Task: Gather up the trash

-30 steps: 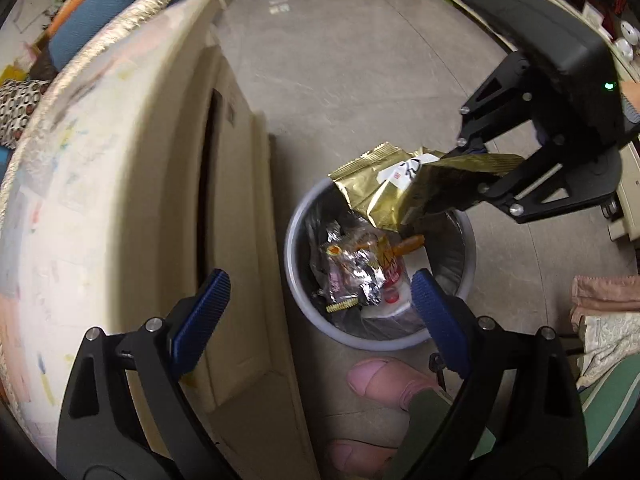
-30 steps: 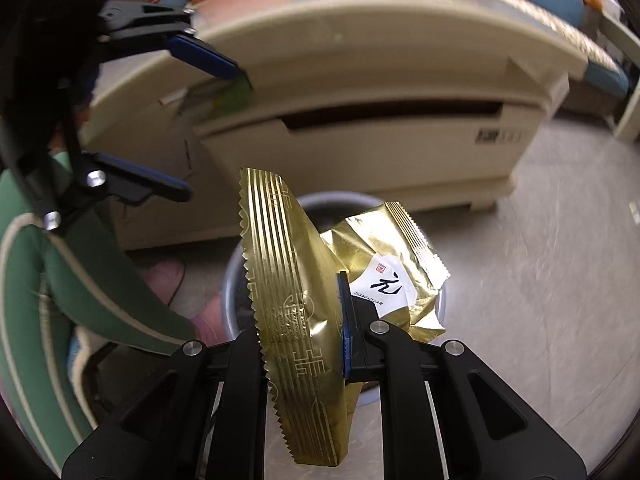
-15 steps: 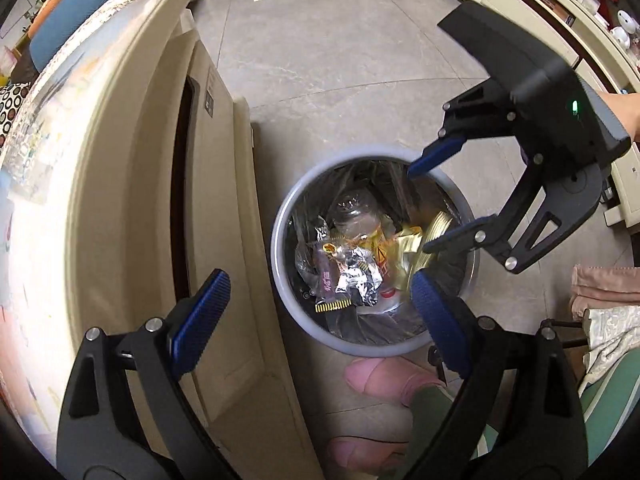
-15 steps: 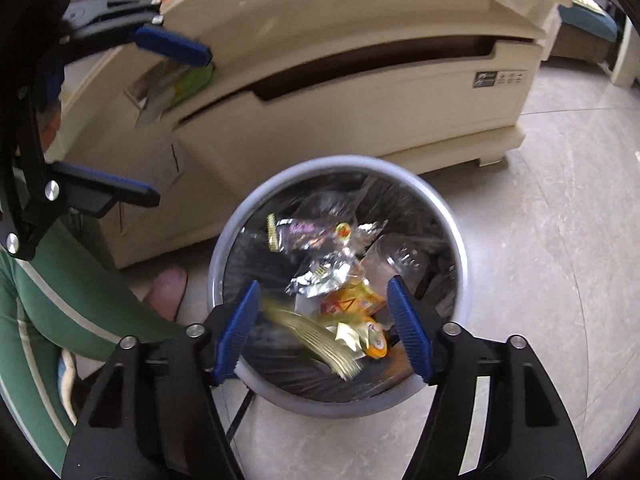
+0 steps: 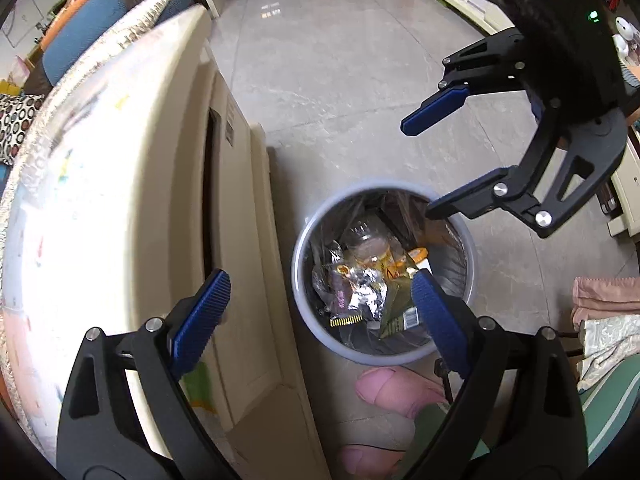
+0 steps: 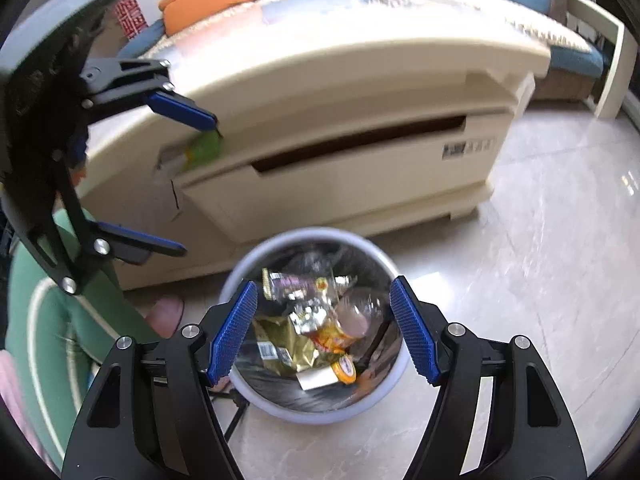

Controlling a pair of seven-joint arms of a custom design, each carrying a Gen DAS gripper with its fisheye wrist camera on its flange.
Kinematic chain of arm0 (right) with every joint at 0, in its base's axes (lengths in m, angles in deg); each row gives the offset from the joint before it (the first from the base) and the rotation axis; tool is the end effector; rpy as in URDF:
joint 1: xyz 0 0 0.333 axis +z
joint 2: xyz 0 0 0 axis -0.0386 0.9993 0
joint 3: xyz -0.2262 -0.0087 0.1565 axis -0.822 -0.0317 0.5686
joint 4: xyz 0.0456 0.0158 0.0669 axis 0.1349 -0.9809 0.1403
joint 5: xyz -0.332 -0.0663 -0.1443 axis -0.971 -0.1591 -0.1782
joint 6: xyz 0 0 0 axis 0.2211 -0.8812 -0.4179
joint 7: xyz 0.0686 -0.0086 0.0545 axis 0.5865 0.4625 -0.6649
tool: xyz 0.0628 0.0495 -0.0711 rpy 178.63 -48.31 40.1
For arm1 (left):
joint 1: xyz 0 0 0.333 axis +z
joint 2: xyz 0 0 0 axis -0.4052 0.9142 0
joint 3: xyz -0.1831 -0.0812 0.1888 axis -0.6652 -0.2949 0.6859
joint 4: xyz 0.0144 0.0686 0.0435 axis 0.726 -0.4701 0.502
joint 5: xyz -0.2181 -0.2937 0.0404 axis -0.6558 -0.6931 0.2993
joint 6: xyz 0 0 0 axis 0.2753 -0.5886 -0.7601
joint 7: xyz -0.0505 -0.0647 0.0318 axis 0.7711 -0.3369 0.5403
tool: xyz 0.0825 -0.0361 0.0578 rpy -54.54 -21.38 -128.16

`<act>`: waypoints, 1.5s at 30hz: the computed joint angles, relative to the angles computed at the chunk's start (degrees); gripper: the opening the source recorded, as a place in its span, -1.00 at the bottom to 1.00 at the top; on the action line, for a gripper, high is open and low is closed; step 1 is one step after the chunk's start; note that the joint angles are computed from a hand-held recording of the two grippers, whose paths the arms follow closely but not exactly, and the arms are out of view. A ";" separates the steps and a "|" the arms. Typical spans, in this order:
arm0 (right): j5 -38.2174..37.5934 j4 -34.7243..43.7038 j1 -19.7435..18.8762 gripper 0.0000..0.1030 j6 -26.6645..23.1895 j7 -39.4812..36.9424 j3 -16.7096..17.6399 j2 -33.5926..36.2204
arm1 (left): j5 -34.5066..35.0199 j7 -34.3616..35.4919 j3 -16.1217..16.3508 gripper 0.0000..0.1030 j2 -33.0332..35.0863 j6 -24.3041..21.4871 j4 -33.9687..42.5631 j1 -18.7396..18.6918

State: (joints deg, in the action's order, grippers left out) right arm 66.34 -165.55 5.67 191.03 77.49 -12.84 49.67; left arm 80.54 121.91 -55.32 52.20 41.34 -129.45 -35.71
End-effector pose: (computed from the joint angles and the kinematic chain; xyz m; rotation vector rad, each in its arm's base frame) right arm 0.5312 0.0549 0.4704 -2.2680 1.2129 -0.1157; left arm 0.5493 -0.2369 0.5361 -0.9036 2.7191 -0.4624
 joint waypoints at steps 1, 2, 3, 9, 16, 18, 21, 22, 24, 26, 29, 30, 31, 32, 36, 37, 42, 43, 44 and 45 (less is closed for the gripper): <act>0.22 0.41 0.15 0.46 0.16 -0.19 0.13 -0.50 | -0.45 0.46 0.06 0.74 -0.20 0.11 0.20 0.15; 0.33 0.90 0.31 0.50 0.24 -0.28 0.18 -0.83 | -0.22 0.00 0.19 0.74 -0.66 0.54 0.20 0.23; 0.78 1.38 0.58 0.50 0.41 -0.65 0.22 -1.21 | -0.23 -0.12 0.30 0.74 -1.08 0.98 0.16 0.36; 2.05 6.40 2.78 0.56 0.99 -0.94 1.28 -1.09 | 2.20 -5.00 1.64 0.74 -5.13 5.61 -2.23 2.21; 5.23 10.89 6.43 0.71 6.27 1.69 3.74 0.41 | 6.61 -15.79 3.75 0.87 -14.41 12.79 -11.35 7.48; 5.98 12.55 7.60 0.71 7.14 3.29 4.63 1.43 | 7.50 -18.66 4.17 0.87 -17.56 14.20 -14.54 9.55; 6.95 15.29 9.16 0.71 7.91 5.02 6.07 3.11 | 7.54 -22.09 5.04 0.87 -22.29 15.20 -19.07 12.60; 6.63 16.12 9.65 0.72 8.32 5.91 6.63 3.63 | 7.43 -22.93 5.27 0.87 -23.27 14.97 -19.60 13.56; 6.15 18.02 10.78 0.75 9.04 8.00 7.87 5.08 | 7.61 -25.54 5.62 0.87 -26.11 16.30 -22.44 15.73; 6.14 20.02 11.82 0.75 9.29 10.10 9.03 6.38 | 7.99 -27.49 5.78 0.87 -28.66 17.50 -25.12 17.89; 6.12 22.93 13.24 0.76 10.01 12.55 10.66 8.44 | 9.66 -30.95 5.70 0.87 -32.03 17.68 -28.40 21.35; 5.69 23.76 13.65 0.76 10.27 13.63 11.15 9.14 | 9.16 -31.51 6.27 0.87 -33.05 17.75 -29.41 22.01; 4.81 24.65 14.14 0.76 10.81 15.24 11.64 9.95 | 8.47 -31.94 6.77 0.87 -33.78 18.01 -30.17 22.49; 4.52 25.32 14.44 0.76 11.18 16.16 12.09 10.55 | 7.36 -32.36 7.52 0.87 -34.73 18.03 -31.00 22.92; 1.72 27.95 15.95 0.76 12.46 20.79 13.68 12.88 | 7.19 -34.72 8.04 0.87 -38.57 18.70 -34.27 26.74; -0.24 28.64 16.49 0.76 12.93 22.72 13.91 13.55 | 7.61 -35.57 7.92 0.87 -39.30 18.66 -34.80 27.94; -13.56 34.03 19.77 0.76 11.94 36.42 14.29 18.02 | 7.48 -40.32 8.71 0.87 -43.16 18.84 -37.18 32.40; -15.07 35.48 20.07 0.76 11.12 37.94 14.55 19.20 | 7.92 -41.13 8.49 0.87 -43.75 19.13 -37.55 33.39; -16.16 36.50 20.42 0.76 10.84 39.28 14.91 20.12 | 8.70 -41.73 8.17 0.87 -44.23 19.63 -37.87 34.43; -17.39 37.10 20.79 0.76 10.92 40.65 15.08 20.72 | 9.22 -42.04 8.09 0.87 -44.41 19.88 -37.98 35.15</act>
